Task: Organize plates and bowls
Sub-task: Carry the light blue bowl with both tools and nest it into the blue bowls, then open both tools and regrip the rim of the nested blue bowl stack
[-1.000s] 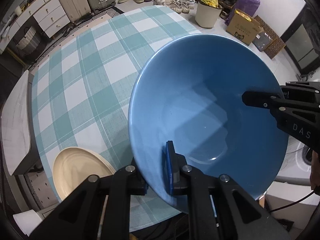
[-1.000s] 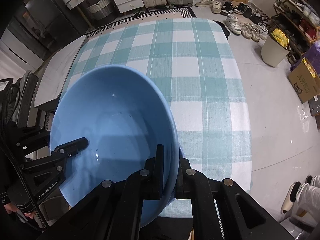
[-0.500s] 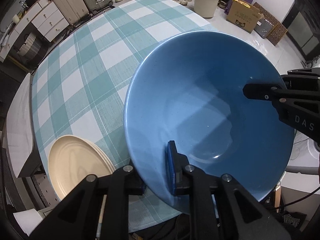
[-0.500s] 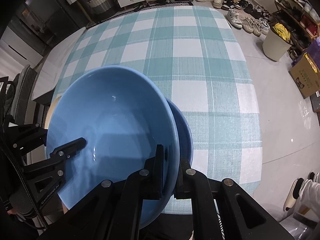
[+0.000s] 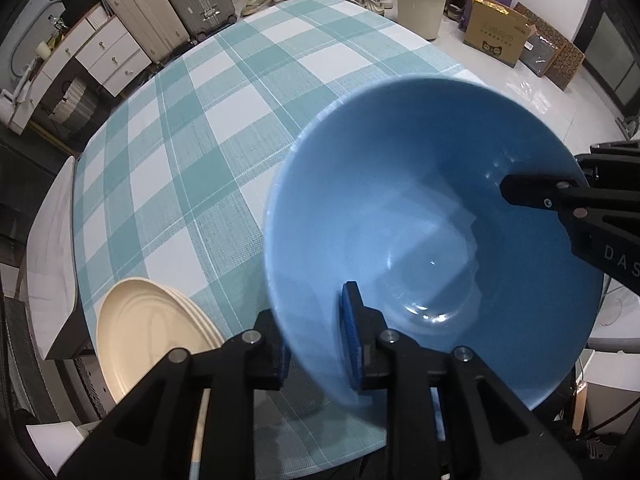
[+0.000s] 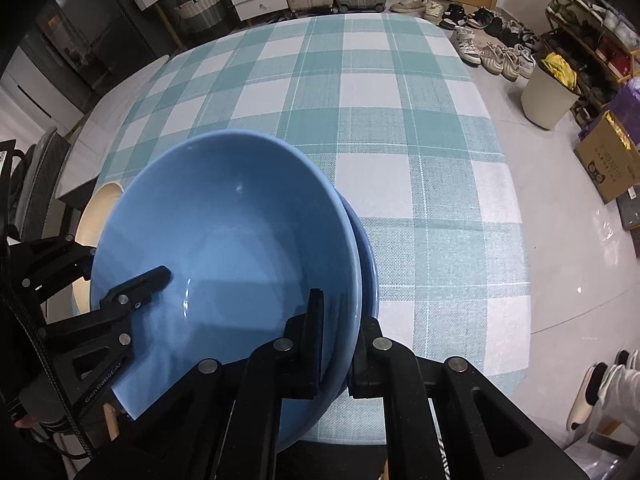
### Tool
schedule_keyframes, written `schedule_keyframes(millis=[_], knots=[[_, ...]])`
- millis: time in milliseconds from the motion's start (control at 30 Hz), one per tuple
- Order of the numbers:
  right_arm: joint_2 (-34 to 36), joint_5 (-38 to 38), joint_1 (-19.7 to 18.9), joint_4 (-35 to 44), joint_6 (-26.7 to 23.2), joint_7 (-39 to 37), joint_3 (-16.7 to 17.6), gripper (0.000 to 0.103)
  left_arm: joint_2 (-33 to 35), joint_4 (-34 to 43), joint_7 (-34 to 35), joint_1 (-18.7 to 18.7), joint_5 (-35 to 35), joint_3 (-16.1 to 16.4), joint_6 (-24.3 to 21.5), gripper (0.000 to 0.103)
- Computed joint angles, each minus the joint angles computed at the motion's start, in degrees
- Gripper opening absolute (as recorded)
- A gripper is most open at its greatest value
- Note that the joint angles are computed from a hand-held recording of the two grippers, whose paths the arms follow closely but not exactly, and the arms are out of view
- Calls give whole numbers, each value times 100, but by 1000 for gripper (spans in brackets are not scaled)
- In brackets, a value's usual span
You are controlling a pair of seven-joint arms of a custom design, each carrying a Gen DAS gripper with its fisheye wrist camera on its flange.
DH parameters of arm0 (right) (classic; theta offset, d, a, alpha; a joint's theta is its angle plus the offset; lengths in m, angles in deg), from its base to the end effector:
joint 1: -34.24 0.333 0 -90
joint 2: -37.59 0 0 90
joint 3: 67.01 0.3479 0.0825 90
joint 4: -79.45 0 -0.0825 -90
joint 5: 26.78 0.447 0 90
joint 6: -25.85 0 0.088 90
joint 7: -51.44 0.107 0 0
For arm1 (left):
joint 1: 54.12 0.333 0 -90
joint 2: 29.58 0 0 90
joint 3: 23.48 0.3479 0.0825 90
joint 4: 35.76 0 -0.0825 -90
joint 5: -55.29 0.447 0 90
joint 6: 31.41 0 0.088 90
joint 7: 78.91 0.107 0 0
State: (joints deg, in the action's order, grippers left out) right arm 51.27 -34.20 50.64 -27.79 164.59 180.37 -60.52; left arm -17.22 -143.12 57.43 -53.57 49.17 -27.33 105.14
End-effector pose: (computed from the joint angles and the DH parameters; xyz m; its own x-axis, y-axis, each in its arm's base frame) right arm 0.6512 0.2694 0.4187 -0.1821 -0.9752 -0.1257 -0.9334 0.2116 -0.2899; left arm 0.6983 -0.0388 0.4287 -0.6951 -0.7066 -0.1326 -0.6593 0.7000 -0.2743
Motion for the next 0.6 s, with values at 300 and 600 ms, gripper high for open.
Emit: schedule_keyframes(millis=[300, 600], knots=[[-243, -95, -6, -542, 857, 331, -39, 12, 5, -28, 77, 51, -274, -21, 142, 25], [-526, -1005, 120, -902, 1351, 1158, -183, 15, -200, -253, 356, 220, -1079, -84, 508, 29]])
